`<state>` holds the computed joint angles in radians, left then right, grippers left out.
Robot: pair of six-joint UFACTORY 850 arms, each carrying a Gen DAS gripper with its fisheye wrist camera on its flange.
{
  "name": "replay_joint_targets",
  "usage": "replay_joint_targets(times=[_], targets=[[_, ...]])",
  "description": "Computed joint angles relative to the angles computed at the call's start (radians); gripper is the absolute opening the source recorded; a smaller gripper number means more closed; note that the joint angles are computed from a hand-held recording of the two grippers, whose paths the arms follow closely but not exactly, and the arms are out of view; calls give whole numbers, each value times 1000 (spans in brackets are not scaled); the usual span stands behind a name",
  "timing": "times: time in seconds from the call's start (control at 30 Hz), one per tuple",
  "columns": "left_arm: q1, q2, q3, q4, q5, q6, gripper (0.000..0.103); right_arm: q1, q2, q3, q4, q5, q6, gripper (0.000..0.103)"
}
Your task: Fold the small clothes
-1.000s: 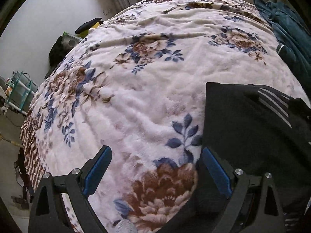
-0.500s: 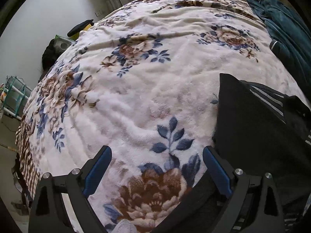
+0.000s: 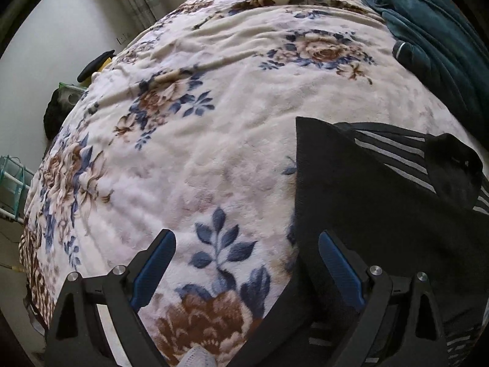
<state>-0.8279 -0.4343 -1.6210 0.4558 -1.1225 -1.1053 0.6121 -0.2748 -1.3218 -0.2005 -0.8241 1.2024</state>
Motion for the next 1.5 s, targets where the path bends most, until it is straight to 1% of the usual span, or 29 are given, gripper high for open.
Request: replay_joint_targets(times=[0.07,0.13,0.17,0.2,0.23,0.27,0.3,0.33,0.37,0.4,0.43,0.47,0.5,0.53,0.67,0.73,0.8,0.83,0.87,0.93,1.0,1.1,1.17,1.27,1.33,1.37,1.4,1.43,1.5], targets=[[2,-3,-1,-6,-3,-6,96,-43,-38,-25,99,12,-126,64],[1,-2,2,-7,-2,-13,96,-88,-91,-32,301,55,-335,64],[1,-3,4,-10,-3,-14,96,-91,-125,-55,361,46,-436,64],[0,-4,5,-12,-4,-13,96,-82,-173,-98,378,-5,-519,63],[-1,-5,6,-13,-8,-12,96,-62,-224,-144,354,-70,-563,55],[-4,-6,6,-12,-15,-9,96,-46,-256,-180,288,-125,-566,35],[-6,-7,6,-10,-20,-6,96,-28,-288,-221,183,-203,-527,30],[-11,-6,7,-5,-25,-5,96,-25,-288,-222,99,-239,-445,30],[-13,-4,7,-5,-25,-3,96,-21,-261,-203,57,-234,-341,33],[-18,0,10,-6,-20,0,96,-27,-207,-153,56,-186,-245,34],[-24,3,11,-5,-18,4,96,-31,-139,-89,72,-131,-169,41],[-29,3,8,-1,-20,7,96,-25,-88,-41,75,-94,-129,51],[-36,2,5,2,-25,10,96,-10,-38,9,94,-59,-123,55],[-41,1,2,-3,-26,14,96,6,-6,43,126,-53,-143,57],[-62,-14,-22,-21,-30,44,96,81,33,149,303,-98,-294,57],[-72,-23,-34,-11,-37,54,96,122,7,162,309,-127,-320,57],[-81,-33,-48,1,-43,60,96,156,-4,172,178,-131,-195,57],[-83,-37,-52,5,-46,62,96,162,5,191,121,-106,-91,56],[-84,-42,-58,6,-51,63,96,153,24,215,77,-95,14,51],[-82,-43,-56,2,-50,56,96,144,63,262,-13,-102,218,50],[-75,-43,-51,-12,-54,48,96,128,122,336,-4,-59,347,51],[-66,-31,-32,-26,-56,34,96,104,155,393,102,-6,323,59],[-64,-16,-16,-22,-54,19,96,87,174,390,167,-23,289,65],[-62,2,5,-17,-51,5,96,68,252,377,203,-43,305,65],[-59,16,23,-18,-47,-8,96,89,297,364,180,-12,348,65],[-58,19,26,-19,-46,-10,96,98,297,347,172,17,357,65],[-55,21,31,-23,-45,-9,96,108,276,312,174,17,354,65],[-52,23,35,-28,-45,-6,96,112,246,267,181,-23,329,65],[-48,28,43,-36,-45,-7,96,121,194,195,159,-147,307,65]])
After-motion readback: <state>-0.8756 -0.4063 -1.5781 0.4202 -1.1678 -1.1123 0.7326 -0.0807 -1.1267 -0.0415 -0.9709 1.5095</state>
